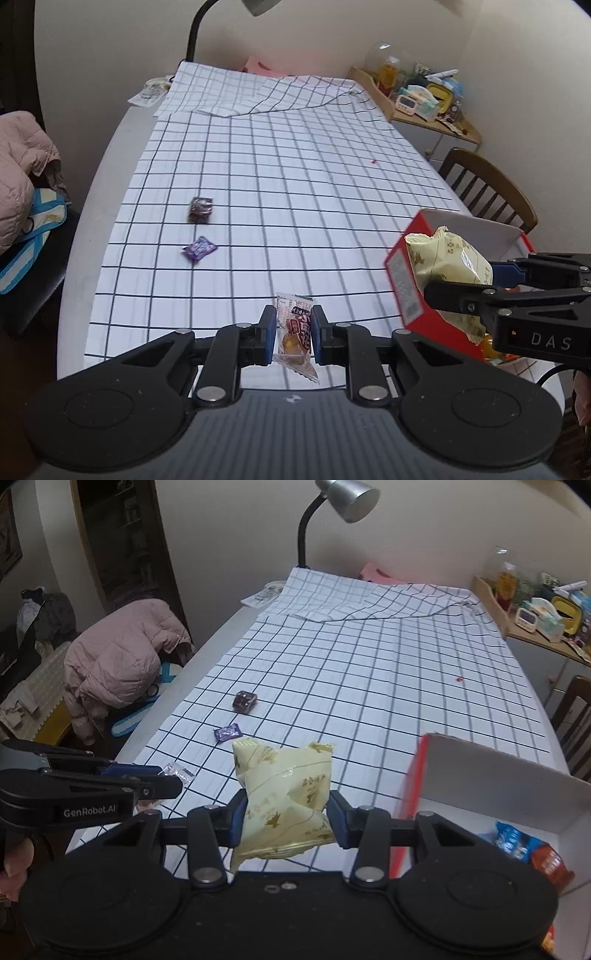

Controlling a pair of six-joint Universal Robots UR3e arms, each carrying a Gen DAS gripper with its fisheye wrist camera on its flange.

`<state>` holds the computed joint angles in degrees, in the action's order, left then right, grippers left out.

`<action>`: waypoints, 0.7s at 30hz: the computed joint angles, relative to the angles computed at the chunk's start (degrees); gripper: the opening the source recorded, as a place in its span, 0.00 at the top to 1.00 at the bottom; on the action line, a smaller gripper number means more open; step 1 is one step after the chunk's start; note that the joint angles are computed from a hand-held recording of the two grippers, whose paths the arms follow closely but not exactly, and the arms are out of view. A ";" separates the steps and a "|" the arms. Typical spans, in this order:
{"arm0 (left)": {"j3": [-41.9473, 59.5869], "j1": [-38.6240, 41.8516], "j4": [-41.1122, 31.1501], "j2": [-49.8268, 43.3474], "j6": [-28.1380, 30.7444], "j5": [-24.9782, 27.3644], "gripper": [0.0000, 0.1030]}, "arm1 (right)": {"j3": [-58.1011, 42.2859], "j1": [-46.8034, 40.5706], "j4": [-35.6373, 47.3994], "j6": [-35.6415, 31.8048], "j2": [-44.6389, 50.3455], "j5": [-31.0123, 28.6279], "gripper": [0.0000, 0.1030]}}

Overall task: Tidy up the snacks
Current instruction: 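Carry the candy packet with the left tool while the right tool carries the pastry bag into the box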

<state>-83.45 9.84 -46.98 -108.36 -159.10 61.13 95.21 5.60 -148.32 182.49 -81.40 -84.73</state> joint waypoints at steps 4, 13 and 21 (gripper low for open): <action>-0.52 -2.44 -0.70 2.32 -0.95 -0.01 0.82 | 6.12 -2.32 -0.26 0.25 -6.63 -0.14 0.58; 0.29 -10.30 0.12 3.95 -4.32 1.74 0.82 | 18.44 -12.74 2.43 -3.78 -22.37 3.73 0.58; 7.07 -19.07 0.63 -0.26 -8.71 6.05 0.82 | 25.94 -27.77 7.60 -11.54 -33.46 11.83 0.58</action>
<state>-76.38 -9.23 -46.36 -108.61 -167.81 67.18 121.14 -22.17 -140.72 170.94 -114.86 -72.91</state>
